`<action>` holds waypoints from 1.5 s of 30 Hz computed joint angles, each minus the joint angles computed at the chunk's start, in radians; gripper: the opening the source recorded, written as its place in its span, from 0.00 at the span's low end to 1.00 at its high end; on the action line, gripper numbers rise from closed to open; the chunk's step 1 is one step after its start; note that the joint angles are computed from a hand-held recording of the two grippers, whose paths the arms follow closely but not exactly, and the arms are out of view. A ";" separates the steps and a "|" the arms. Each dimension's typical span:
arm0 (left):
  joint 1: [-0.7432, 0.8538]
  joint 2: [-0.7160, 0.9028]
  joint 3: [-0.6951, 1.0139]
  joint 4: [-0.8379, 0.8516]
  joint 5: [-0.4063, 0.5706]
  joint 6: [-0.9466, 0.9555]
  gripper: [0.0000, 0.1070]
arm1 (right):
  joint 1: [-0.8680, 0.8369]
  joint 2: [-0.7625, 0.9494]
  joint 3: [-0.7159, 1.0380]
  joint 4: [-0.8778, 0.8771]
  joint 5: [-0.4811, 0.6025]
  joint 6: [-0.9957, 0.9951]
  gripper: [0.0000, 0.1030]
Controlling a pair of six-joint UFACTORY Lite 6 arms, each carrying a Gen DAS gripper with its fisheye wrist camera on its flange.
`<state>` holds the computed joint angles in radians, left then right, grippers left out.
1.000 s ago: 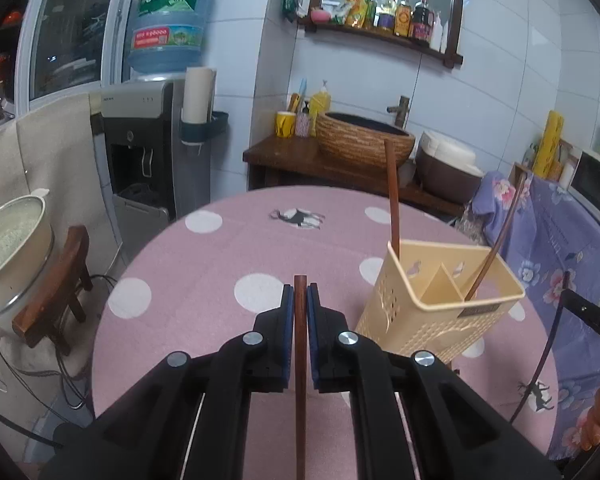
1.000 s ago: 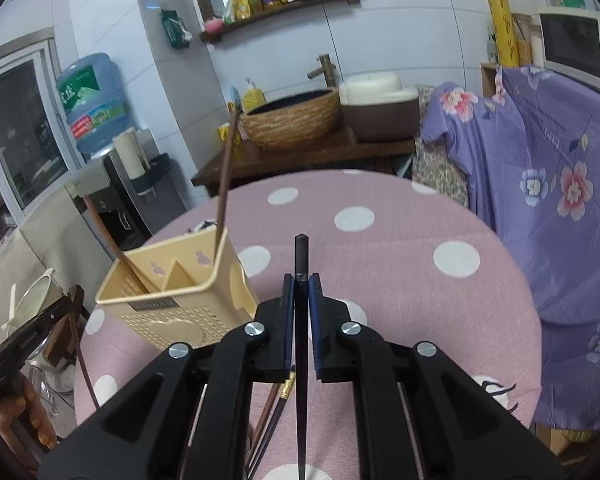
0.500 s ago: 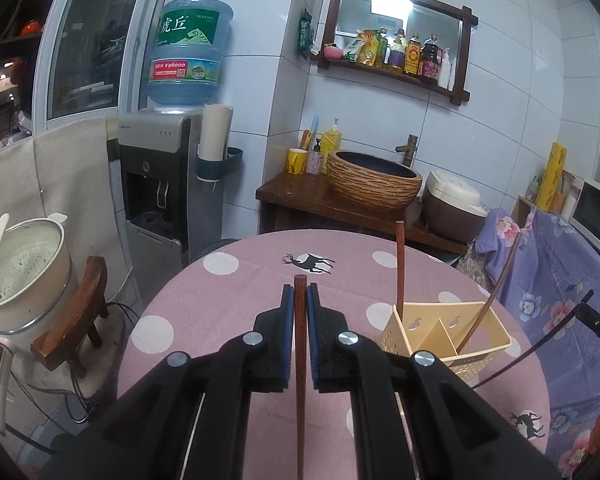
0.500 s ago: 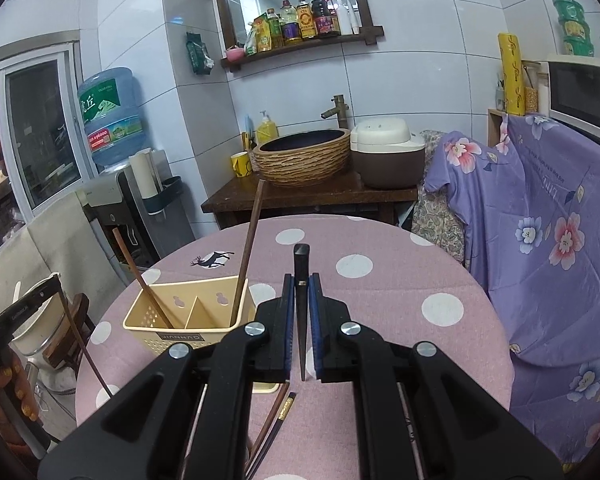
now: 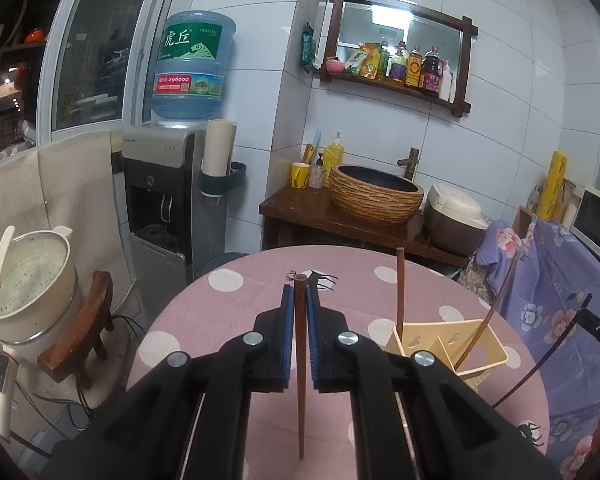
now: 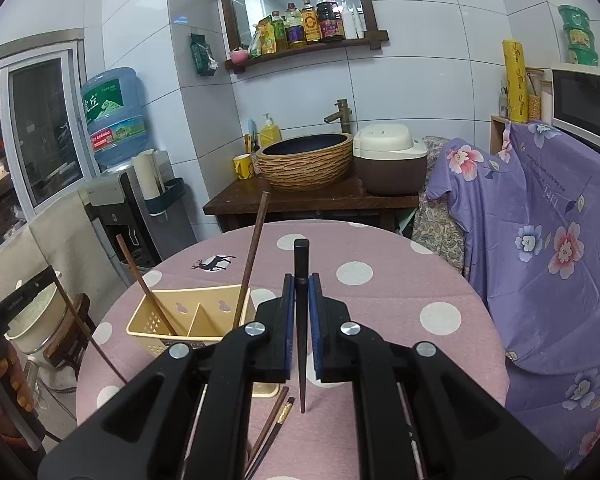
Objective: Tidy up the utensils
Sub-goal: 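Lift both chopsticks and carry them above the cream utensil holder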
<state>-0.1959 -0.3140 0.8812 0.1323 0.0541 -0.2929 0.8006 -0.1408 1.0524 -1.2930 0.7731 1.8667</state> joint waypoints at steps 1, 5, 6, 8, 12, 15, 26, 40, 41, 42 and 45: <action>0.001 0.001 0.005 0.005 0.002 -0.005 0.07 | -0.005 -0.001 0.005 0.007 -0.006 -0.010 0.07; 0.006 0.009 0.038 -0.080 0.010 0.081 0.07 | -0.017 0.003 0.035 0.028 -0.012 -0.054 0.07; 0.005 0.012 0.050 -0.042 0.013 0.045 0.07 | -0.018 0.004 0.046 0.033 -0.009 -0.067 0.07; 0.000 0.012 0.072 0.051 0.023 -0.046 0.07 | -0.022 0.004 0.075 0.052 -0.007 -0.109 0.07; -0.021 0.021 0.162 0.108 0.069 -0.087 0.07 | -0.047 0.014 0.173 0.127 -0.013 -0.237 0.07; -0.060 0.025 0.259 0.161 0.122 -0.119 0.07 | -0.043 0.040 0.299 0.177 0.021 -0.355 0.07; -0.205 0.186 0.719 0.056 0.297 -0.051 0.07 | 0.001 0.357 1.031 0.338 0.154 -0.728 0.07; -0.264 0.205 0.375 0.286 0.092 -0.381 0.07 | -0.041 0.387 0.696 0.275 -0.030 -0.440 0.08; -0.260 0.213 0.356 0.300 0.079 -0.401 0.07 | -0.047 0.384 0.672 0.269 -0.044 -0.423 0.08; -0.253 0.219 0.340 0.298 0.066 -0.406 0.07 | -0.057 0.380 0.645 0.269 -0.062 -0.405 0.08; -0.236 0.233 0.301 0.240 0.037 -0.366 0.07 | -0.085 0.371 0.576 0.272 -0.117 -0.359 0.08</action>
